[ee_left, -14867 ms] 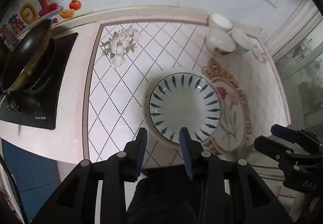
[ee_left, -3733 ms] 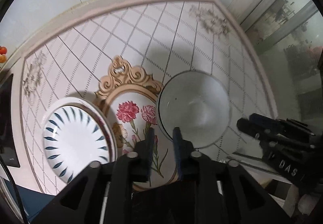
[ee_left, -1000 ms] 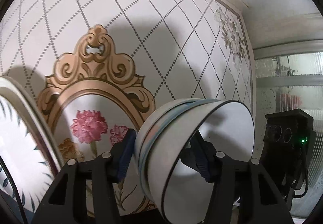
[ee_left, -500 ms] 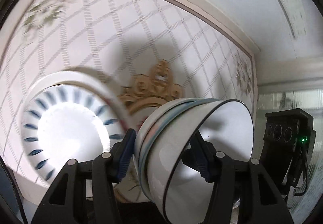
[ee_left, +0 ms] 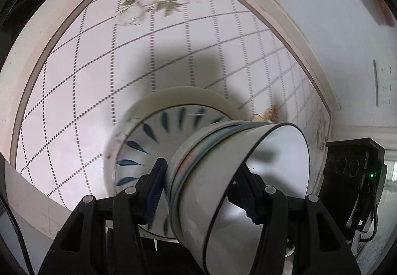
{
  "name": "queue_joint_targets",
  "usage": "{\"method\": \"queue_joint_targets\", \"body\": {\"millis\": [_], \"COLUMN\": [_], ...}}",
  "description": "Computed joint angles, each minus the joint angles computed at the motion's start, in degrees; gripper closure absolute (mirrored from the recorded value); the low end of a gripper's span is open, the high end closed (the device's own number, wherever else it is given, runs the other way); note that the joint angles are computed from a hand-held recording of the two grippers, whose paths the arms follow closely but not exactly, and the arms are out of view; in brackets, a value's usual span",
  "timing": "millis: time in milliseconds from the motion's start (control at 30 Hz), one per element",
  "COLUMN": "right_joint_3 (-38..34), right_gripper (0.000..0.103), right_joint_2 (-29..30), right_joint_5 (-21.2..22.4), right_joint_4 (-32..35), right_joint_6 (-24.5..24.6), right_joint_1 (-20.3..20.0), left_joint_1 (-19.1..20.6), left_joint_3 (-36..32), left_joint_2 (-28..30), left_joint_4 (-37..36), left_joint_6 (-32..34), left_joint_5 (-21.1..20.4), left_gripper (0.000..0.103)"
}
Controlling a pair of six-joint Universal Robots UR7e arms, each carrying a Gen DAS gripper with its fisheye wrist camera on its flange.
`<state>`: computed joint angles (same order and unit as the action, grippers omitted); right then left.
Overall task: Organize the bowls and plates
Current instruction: 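Carry the nested bowls with both grippers over the blue-striped plate stack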
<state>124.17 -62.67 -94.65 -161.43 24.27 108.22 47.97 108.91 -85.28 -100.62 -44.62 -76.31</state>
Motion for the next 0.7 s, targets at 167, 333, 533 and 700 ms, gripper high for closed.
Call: {"method": "queue_joint_targets", "body": {"millis": [167, 333, 533, 700], "right_joint_3": [-3.3, -3.9, -3.5, -3.6], "right_gripper": [0.041, 0.041, 0.041, 0.041], "right_joint_2": [4.2, 5.6, 5.8, 6.2], "right_joint_5": [-1.2, -2.1, -2.5, -2.6], "right_joint_4": [1.1, 1.7, 0.8, 0.3], "right_joint_6": [0.1, 0.5, 1.1, 1.5], "right_joint_1": [0.2, 0.0, -0.1, 0.1], "left_joint_1": [2.5, 2.8, 2.5, 2.5], "left_joint_3": [1.1, 1.5, 1.2, 1.4], "left_joint_2": [-0.7, -0.3, 0.1, 0.0], "left_joint_4": [-1.5, -1.6, -1.4, -1.4], "left_joint_6": [0.3, 0.7, 1.1, 1.6], "left_joint_5": [-0.4, -0.1, 0.2, 0.2], "left_gripper": [0.051, 0.051, 0.051, 0.050]}}
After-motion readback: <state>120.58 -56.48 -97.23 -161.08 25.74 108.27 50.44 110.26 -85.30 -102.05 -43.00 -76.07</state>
